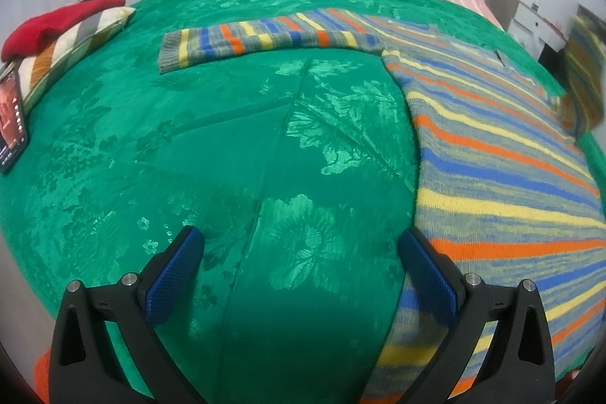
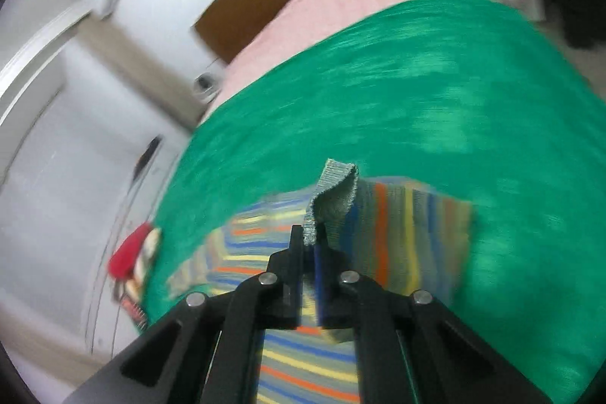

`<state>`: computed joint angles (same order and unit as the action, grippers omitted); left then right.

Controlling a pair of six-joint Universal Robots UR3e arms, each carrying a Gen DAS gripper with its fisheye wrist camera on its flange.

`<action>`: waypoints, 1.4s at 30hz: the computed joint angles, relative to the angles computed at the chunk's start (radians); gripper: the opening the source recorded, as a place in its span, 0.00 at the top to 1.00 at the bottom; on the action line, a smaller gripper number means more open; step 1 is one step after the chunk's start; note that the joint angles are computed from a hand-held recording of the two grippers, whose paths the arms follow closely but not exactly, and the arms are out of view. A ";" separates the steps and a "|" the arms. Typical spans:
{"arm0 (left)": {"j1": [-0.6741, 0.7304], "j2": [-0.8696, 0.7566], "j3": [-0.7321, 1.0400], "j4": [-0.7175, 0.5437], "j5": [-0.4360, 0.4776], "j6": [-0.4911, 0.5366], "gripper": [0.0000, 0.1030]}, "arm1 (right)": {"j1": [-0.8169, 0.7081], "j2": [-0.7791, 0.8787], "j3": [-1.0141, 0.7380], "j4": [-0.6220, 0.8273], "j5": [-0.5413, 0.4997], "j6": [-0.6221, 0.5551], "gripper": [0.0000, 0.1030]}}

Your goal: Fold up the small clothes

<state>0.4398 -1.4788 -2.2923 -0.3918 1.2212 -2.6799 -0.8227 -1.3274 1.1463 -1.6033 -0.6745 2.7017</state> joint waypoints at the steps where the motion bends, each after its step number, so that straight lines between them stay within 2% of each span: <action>1: 0.000 -0.001 -0.001 0.002 0.000 0.001 0.00 | 0.063 0.033 -0.015 -0.055 -0.013 0.048 0.95; 4: -0.001 -0.002 -0.003 0.006 0.001 0.001 0.00 | 0.212 0.109 -0.009 -0.215 -0.065 0.168 0.95; 6: -0.001 -0.002 -0.004 0.010 0.002 0.001 0.00 | 0.284 0.173 0.000 -0.303 -0.059 0.238 0.89; 7: -0.001 -0.002 -0.005 0.011 0.001 0.001 0.00 | 0.314 0.230 -0.047 -0.290 -0.027 0.269 0.85; 9: 0.000 -0.001 -0.006 0.011 0.001 0.001 0.00 | 0.321 0.265 -0.015 -0.269 0.050 0.301 0.49; 10: 0.000 -0.001 -0.007 0.012 0.001 0.002 0.00 | 0.309 0.242 0.058 -0.314 0.075 0.315 0.42; 11: -0.001 -0.002 -0.007 0.015 0.003 0.000 0.00 | 0.296 0.223 0.111 -0.338 0.090 0.305 0.40; 13: -0.005 -0.003 -0.006 0.018 0.006 -0.004 0.00 | 0.256 0.164 0.194 -0.313 0.068 0.226 0.40; 16: -0.008 -0.006 -0.004 0.021 0.011 -0.009 0.00 | 0.200 0.035 0.348 -0.370 -0.049 0.136 0.40; 22: -0.012 -0.005 -0.005 0.021 0.016 -0.014 0.00 | -0.066 -0.313 0.764 -0.430 -0.236 -0.171 0.40; 26: -0.013 -0.005 -0.006 0.024 0.017 -0.015 0.00 | -0.344 -0.566 0.996 -0.328 -0.239 -0.409 0.40; 29: -0.013 -0.005 -0.009 0.030 0.020 -0.015 0.00 | -0.575 -0.747 1.103 -0.174 -0.224 -0.605 0.40; 32: -0.014 -0.005 -0.014 0.040 0.022 -0.016 0.00 | -0.710 -0.845 1.166 -0.099 -0.200 -0.700 0.40; 36: -0.014 -0.004 -0.025 0.058 0.026 -0.016 0.00 | -0.773 -0.894 1.229 -0.092 -0.168 -0.735 0.35; 38: -0.016 -0.004 -0.029 0.065 0.027 -0.016 0.00 | -0.767 -0.909 1.260 -0.131 -0.168 -0.733 0.34; 42: -0.019 -0.008 -0.029 0.069 0.030 -0.023 0.00 | -0.755 -0.943 1.307 -0.173 -0.171 -0.750 0.24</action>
<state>0.4212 -1.4866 -2.3214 -0.3223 1.2517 -2.7029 -1.5777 -2.2708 2.4530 -1.7766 -0.8452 1.9515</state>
